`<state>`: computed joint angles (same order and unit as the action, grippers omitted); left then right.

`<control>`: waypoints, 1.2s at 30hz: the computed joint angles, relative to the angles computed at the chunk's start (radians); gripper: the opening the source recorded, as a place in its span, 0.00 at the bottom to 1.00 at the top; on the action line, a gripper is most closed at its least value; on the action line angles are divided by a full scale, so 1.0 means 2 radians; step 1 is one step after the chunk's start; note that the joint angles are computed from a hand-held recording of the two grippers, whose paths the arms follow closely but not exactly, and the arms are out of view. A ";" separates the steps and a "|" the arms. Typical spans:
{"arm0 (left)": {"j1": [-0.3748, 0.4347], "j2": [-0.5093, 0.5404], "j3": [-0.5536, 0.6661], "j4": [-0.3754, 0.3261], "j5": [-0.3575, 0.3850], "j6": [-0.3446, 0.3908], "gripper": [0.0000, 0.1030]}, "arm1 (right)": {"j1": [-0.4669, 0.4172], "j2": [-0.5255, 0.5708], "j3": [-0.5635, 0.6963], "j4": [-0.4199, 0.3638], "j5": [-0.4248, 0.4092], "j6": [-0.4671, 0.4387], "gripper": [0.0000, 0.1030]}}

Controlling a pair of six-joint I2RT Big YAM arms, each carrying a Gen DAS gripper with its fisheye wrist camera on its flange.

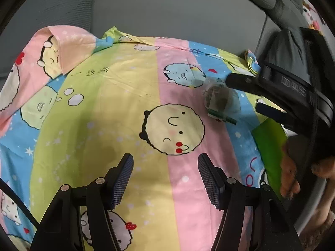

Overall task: Organize objects
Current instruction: 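Move the right gripper to the last plastic bag on the blanket, then grasp the last clear bag with green print using the right gripper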

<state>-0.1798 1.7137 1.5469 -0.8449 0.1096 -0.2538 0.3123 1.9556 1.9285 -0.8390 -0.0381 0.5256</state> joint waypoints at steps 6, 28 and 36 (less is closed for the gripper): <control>0.008 0.002 0.002 -0.001 0.010 -0.013 0.63 | 0.005 0.085 0.140 -0.101 0.035 -0.012 0.95; 0.020 0.000 0.002 -0.007 0.031 -0.030 0.63 | 0.011 0.220 0.363 -0.288 0.075 -0.016 0.63; 0.023 0.008 0.006 -0.023 0.020 -0.023 0.63 | 0.003 0.095 0.124 -0.142 -0.010 -0.007 0.55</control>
